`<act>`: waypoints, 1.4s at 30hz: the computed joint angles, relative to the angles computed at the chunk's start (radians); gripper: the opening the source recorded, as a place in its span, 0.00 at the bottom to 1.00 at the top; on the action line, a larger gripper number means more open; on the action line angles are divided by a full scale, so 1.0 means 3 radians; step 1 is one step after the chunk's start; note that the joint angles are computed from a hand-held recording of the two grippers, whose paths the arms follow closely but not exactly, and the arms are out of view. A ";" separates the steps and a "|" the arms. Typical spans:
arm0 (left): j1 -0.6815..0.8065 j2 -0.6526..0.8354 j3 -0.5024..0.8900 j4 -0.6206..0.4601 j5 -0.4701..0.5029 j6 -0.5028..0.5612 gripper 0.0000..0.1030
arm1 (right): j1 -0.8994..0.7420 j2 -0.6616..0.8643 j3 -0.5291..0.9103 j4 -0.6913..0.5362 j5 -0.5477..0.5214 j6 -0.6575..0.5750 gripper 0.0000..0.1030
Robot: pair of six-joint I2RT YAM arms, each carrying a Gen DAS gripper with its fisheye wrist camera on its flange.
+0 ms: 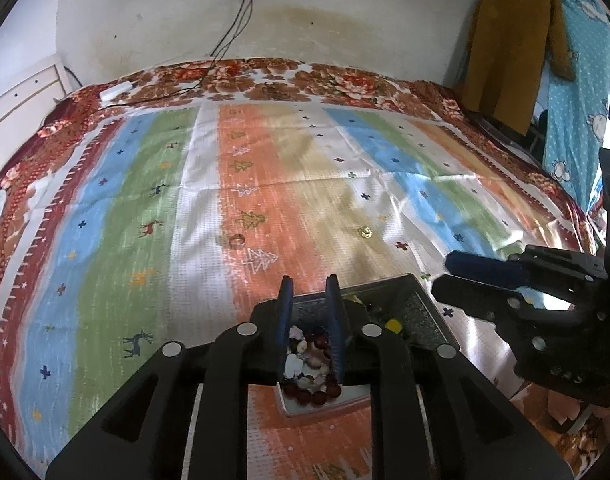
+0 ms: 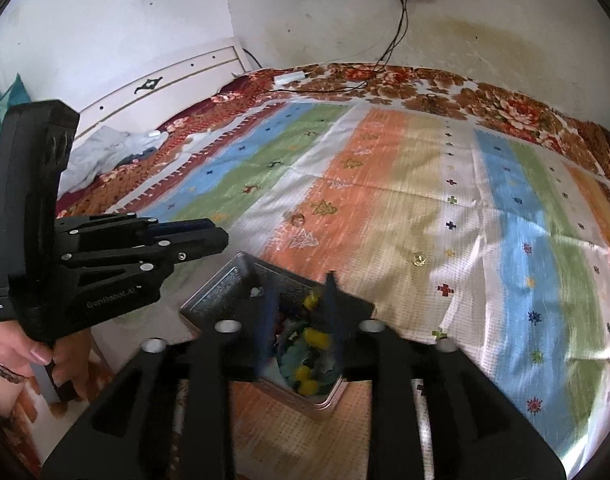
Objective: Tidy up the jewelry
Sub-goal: 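Open both tools to drop the two bracelets into the tin, then move both tools forward toward the ring and the gold charm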
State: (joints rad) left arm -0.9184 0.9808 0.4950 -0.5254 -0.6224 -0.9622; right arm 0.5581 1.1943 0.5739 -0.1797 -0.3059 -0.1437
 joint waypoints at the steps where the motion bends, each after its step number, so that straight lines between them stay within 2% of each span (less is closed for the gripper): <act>1: 0.0008 -0.0001 -0.0001 -0.0001 0.0004 -0.0003 0.16 | -0.0009 0.0009 0.0006 0.0005 -0.0003 0.0003 0.29; 6: 0.0041 -0.0033 -0.0011 -0.0007 0.0021 0.0016 0.24 | -0.0045 0.0030 0.0017 0.0013 0.0000 0.0010 0.31; 10: 0.0086 -0.0051 -0.0024 -0.0013 0.0042 0.0021 0.27 | -0.0082 0.0062 0.0037 0.0022 0.0002 0.0010 0.38; 23: 0.0541 -0.0083 -0.0082 0.0132 0.0293 0.0361 0.40 | -0.0193 0.0286 0.0191 0.0043 0.0018 0.0009 0.44; 33: 0.1158 0.0159 -0.0049 0.0432 0.0713 0.0769 0.43 | -0.0268 0.0748 0.0573 -0.0030 -0.0036 0.0034 0.47; 42: 0.1470 0.0439 0.0067 0.0610 0.0826 0.1026 0.44 | -0.0260 0.1110 0.0856 -0.0072 0.0006 0.0029 0.48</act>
State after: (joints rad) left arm -0.4775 1.1126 0.5152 -0.3423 -0.3747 -0.6543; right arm 0.4799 1.5274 0.8307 -0.2014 -0.3041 -0.1351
